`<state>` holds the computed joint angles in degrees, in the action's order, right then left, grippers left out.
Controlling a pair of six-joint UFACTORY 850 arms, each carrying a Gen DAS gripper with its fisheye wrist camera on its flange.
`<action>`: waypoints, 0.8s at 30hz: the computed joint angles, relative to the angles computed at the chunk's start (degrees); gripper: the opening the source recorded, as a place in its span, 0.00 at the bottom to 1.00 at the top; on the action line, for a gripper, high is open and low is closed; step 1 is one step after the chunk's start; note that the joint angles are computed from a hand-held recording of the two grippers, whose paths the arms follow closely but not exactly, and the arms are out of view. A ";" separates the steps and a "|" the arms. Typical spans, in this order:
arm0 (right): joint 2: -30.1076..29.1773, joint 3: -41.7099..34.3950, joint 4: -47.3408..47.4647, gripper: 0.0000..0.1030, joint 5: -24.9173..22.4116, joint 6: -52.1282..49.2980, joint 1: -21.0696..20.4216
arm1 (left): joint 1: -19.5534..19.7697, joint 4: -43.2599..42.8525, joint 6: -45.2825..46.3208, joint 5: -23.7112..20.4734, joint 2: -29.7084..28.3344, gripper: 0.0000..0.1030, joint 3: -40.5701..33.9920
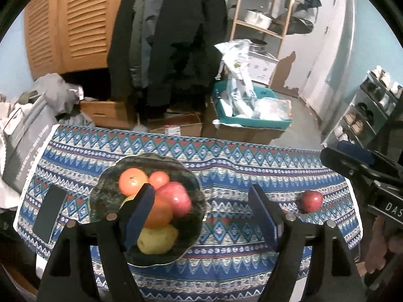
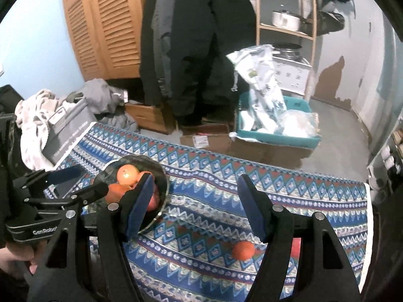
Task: Organize fruits
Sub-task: 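Move the left gripper to the tangerine while the right gripper approaches the red apple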
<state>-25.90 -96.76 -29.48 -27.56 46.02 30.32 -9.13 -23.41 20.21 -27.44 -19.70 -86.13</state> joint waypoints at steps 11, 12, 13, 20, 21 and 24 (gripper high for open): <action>6.00 8.97 -5.40 0.68 -0.26 7.49 -2.67 | -4.07 2.00 -1.48 -2.26 -1.71 0.76 -2.13; 6.36 9.40 -5.57 0.67 -0.34 7.63 -2.87 | -4.52 2.40 -1.77 -2.34 -1.79 0.76 -2.27; 6.94 10.26 -6.24 0.67 -0.50 8.42 -3.16 | -4.85 2.66 -1.96 -2.51 -1.95 0.76 -2.52; 9.86 14.62 -6.91 0.68 0.42 10.71 -5.28 | -7.83 3.91 -2.66 -3.88 -3.05 0.77 -4.04; 10.15 15.07 -6.78 0.68 0.48 10.76 -5.55 | -8.25 4.32 -2.95 -4.11 -3.35 0.77 -4.46; 11.41 16.92 -7.46 0.68 0.85 12.05 -6.26 | -9.52 5.59 -3.57 -4.35 -3.92 0.77 -5.16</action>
